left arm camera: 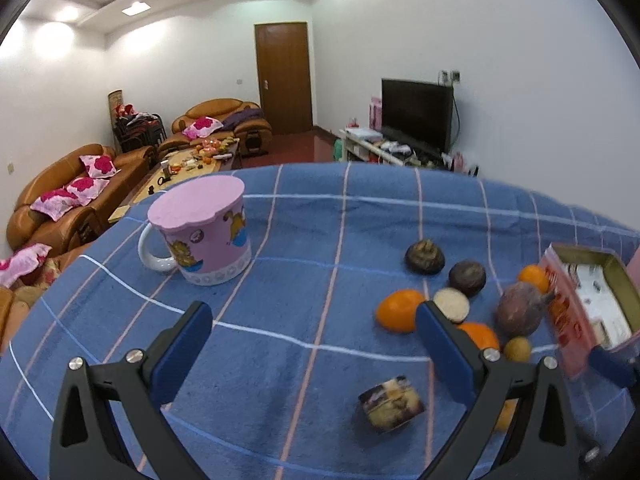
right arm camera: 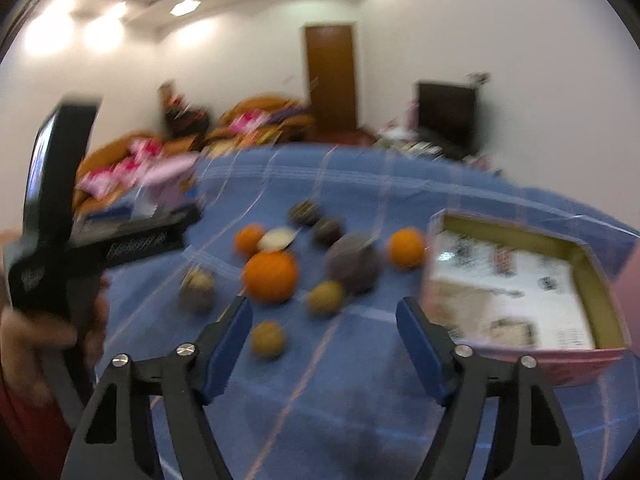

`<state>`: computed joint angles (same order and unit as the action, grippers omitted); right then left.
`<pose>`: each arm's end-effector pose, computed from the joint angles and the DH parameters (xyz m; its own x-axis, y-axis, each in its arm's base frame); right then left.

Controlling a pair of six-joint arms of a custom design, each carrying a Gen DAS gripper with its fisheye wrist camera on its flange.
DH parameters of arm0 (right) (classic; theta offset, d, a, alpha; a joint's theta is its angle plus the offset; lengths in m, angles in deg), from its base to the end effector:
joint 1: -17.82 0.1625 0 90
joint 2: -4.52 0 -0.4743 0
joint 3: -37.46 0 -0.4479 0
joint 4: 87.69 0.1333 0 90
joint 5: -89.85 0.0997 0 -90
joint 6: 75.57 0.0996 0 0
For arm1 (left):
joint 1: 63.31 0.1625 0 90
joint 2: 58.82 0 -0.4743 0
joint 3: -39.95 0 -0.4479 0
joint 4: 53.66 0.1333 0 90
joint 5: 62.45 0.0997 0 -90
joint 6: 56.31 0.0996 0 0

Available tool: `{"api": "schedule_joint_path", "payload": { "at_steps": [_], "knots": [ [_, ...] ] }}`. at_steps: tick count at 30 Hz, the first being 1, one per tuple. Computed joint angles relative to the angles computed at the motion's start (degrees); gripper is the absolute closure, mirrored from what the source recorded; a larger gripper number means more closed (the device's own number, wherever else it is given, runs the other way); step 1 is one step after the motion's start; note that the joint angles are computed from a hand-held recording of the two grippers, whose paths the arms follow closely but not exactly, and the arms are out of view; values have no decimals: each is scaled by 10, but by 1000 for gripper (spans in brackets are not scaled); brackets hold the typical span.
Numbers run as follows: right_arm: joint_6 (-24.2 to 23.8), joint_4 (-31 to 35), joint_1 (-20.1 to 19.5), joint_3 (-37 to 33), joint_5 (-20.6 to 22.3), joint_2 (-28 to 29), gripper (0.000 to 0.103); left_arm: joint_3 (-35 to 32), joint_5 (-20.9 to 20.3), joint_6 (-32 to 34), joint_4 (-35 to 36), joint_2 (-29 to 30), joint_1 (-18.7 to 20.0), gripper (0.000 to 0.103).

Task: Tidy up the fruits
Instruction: 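Grasp the wrapped cake cup with the left tool while the right tool grasps a brown round fruit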

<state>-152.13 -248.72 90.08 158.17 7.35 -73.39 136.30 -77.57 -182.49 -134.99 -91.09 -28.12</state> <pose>-0.0321 -0.5804 0.2821 -0.4850 -0.7596 0.4333 -0.8743 0.4317 -0.2218 -0.3594 -0.5342 -0.0900 -0.5517 -0.5774 -0.6019 0.3438 0.5000 -0.7948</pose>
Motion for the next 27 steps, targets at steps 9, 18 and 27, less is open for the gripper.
{"api": "schedule_joint_path", "payload": {
  "at_steps": [9,18,27],
  "knots": [
    [18,42,33,-16,-103,39,57,7,-9,121,-94,7,-2,0],
    [31,69,27,-30,-97,38,76,-4,-13,111,-72,14,-3,2],
    [39,13,7,-27,-9,10,76,0,-24,167,-132,25,-7,14]
  ]
}}
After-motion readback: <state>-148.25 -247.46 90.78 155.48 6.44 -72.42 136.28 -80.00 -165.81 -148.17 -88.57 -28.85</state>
